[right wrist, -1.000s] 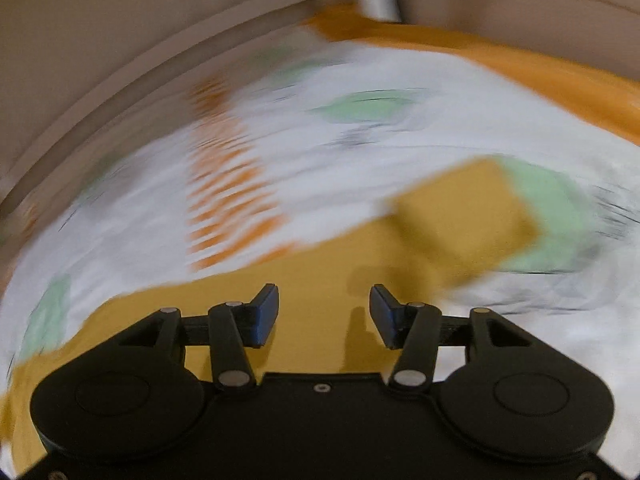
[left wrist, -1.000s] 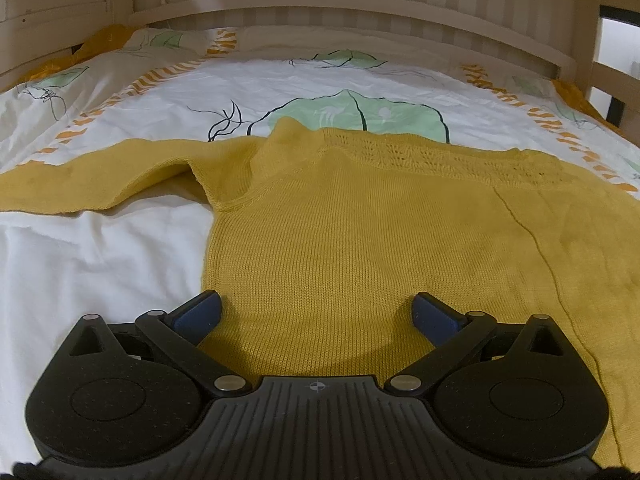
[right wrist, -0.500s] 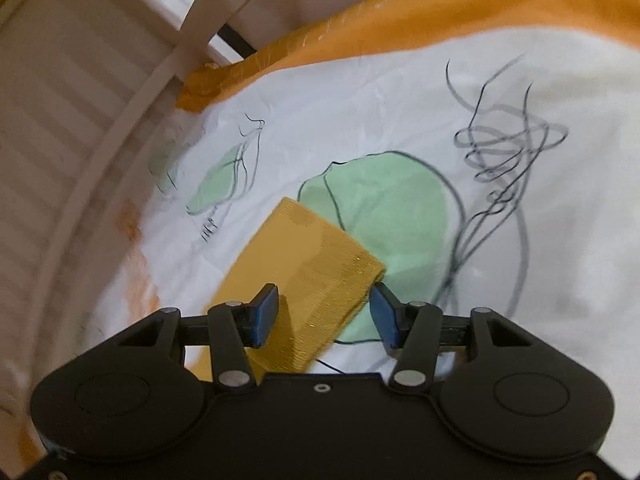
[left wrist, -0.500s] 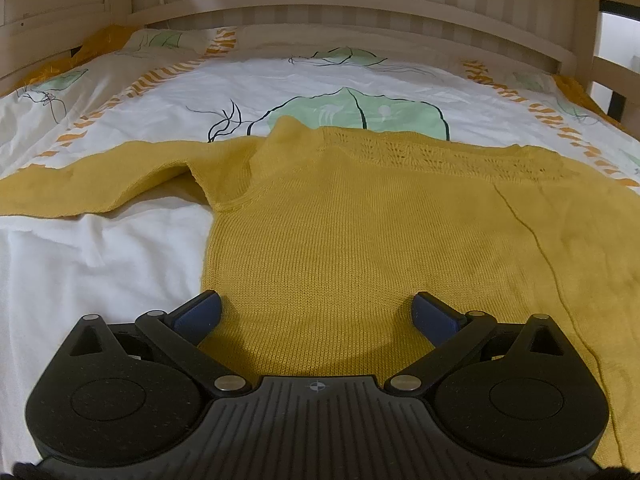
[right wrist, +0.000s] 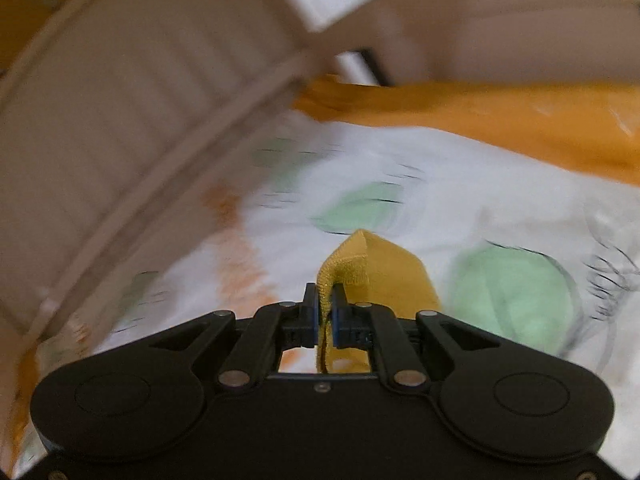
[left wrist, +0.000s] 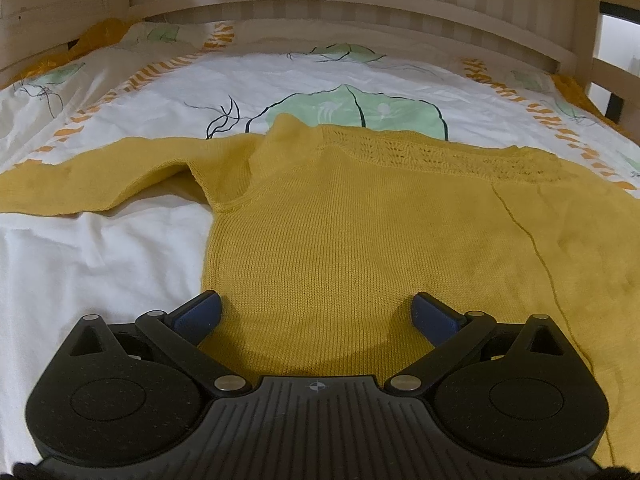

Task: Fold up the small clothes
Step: 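Carry the held sleeve across the sweater body and open the right gripper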

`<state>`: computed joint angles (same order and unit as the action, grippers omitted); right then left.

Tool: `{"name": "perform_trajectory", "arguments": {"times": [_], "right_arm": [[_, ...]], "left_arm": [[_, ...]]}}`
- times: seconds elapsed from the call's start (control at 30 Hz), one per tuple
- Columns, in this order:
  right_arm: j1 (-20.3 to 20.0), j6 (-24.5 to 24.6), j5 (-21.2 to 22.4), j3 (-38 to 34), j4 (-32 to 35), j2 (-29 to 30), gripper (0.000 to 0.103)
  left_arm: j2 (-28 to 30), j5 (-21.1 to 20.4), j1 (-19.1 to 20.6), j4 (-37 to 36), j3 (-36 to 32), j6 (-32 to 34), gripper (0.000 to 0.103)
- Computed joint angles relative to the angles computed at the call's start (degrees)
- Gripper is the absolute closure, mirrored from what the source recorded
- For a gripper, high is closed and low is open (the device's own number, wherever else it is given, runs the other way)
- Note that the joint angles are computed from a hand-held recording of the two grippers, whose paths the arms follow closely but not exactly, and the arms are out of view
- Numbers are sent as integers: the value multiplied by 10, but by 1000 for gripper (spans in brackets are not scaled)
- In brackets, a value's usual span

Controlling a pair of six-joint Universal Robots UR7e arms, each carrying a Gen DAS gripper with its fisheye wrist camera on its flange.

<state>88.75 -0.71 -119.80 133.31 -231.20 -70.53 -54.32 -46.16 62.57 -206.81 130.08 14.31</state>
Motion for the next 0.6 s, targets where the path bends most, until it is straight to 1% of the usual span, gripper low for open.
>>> {"name": "perform_trajectory", "arguments": {"times": [0.07, 0.17, 0.27, 0.33, 0.43, 0.5, 0.6], "right_arm": [[37, -8, 1, -16, 24, 6, 89], [83, -9, 19, -43, 65, 29, 89], [118, 2, 49, -60, 104, 60, 89], [138, 1, 63, -79, 134, 92, 89], [155, 9, 97, -105, 172, 144, 89], [159, 10, 119, -126, 191, 183, 89], [167, 9, 139, -153, 212, 236, 89]], "left_arm": [[-7, -6, 1, 14, -1, -5, 0], [-26, -19, 4, 45, 1, -17, 1], [-56, -43, 8, 77, 6, -36, 2], [-76, -49, 8, 84, 14, -47, 2], [-103, -49, 7, 85, 25, -55, 2], [-116, -37, 3, 76, 32, -53, 2], [-134, -24, -4, 73, 39, -42, 2]]}}
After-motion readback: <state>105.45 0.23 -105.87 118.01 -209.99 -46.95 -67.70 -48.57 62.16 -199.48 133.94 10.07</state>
